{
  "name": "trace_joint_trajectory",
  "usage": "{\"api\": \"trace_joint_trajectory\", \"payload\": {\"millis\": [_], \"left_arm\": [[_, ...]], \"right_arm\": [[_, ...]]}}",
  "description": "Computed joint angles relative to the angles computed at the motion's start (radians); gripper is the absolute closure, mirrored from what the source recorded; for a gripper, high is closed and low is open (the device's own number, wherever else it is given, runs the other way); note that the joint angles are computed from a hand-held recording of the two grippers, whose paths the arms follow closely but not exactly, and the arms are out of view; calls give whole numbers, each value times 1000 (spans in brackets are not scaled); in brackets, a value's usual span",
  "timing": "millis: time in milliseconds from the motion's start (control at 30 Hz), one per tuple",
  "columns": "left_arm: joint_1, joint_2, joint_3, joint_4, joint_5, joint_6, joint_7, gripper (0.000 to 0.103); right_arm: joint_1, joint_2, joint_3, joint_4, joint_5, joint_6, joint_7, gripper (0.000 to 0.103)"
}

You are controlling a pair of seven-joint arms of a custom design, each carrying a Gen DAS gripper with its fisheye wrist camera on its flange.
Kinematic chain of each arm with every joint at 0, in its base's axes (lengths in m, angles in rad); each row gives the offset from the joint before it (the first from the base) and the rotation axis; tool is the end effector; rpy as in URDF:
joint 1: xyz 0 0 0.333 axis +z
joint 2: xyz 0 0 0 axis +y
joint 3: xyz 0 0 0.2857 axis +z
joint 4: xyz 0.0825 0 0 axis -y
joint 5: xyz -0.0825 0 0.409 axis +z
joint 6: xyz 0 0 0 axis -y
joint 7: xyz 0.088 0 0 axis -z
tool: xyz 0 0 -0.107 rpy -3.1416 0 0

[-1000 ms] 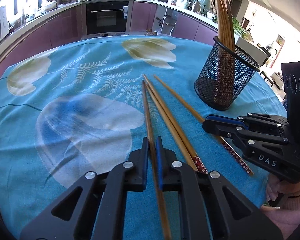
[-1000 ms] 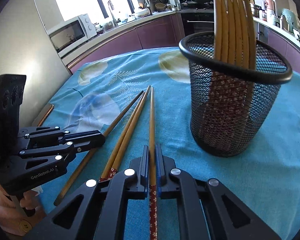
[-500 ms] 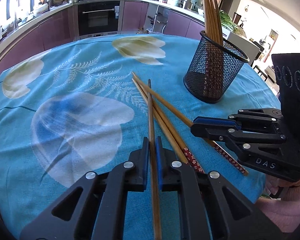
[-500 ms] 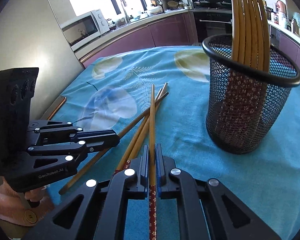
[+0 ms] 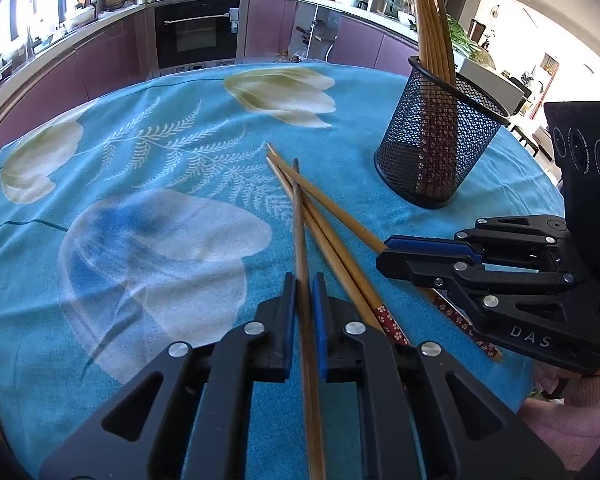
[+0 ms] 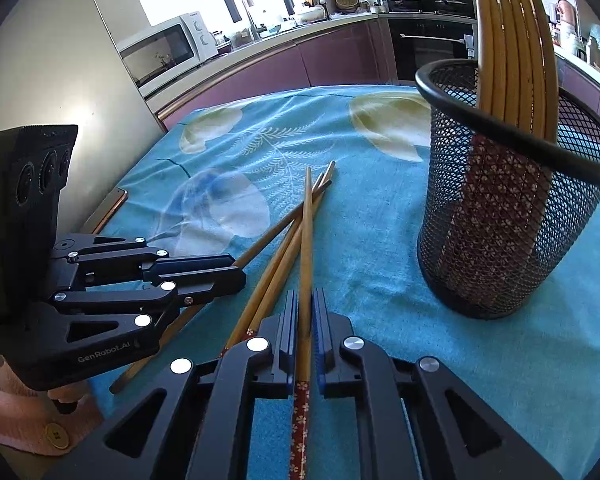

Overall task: Organize utensils
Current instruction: 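Lift both chopsticks upright and carry them over the mesh cup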

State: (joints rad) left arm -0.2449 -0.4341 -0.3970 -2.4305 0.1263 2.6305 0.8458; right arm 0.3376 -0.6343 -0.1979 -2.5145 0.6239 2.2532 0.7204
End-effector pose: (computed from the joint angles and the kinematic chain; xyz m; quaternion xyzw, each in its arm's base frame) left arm 0.3947 -0.3085 0.4814 -0.6619 0.6791 -0.2756 0.1572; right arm 0.4297 0.0736 0.5001 -0.8430 0.3977 -0.0067 0.3622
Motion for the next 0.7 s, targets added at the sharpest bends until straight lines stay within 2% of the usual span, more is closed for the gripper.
{"api": "trace_joint_trajectory", "payload": {"millis": [333, 700], "left_arm": [[-7, -52, 6, -19, -22, 39, 12, 95], [-34, -113, 25, -35, -109, 107, 100, 95]], "right_arm": [[8, -55, -30, -1, 48, -9, -51, 97], [4, -99, -66, 6, 98, -14, -80, 97]]}}
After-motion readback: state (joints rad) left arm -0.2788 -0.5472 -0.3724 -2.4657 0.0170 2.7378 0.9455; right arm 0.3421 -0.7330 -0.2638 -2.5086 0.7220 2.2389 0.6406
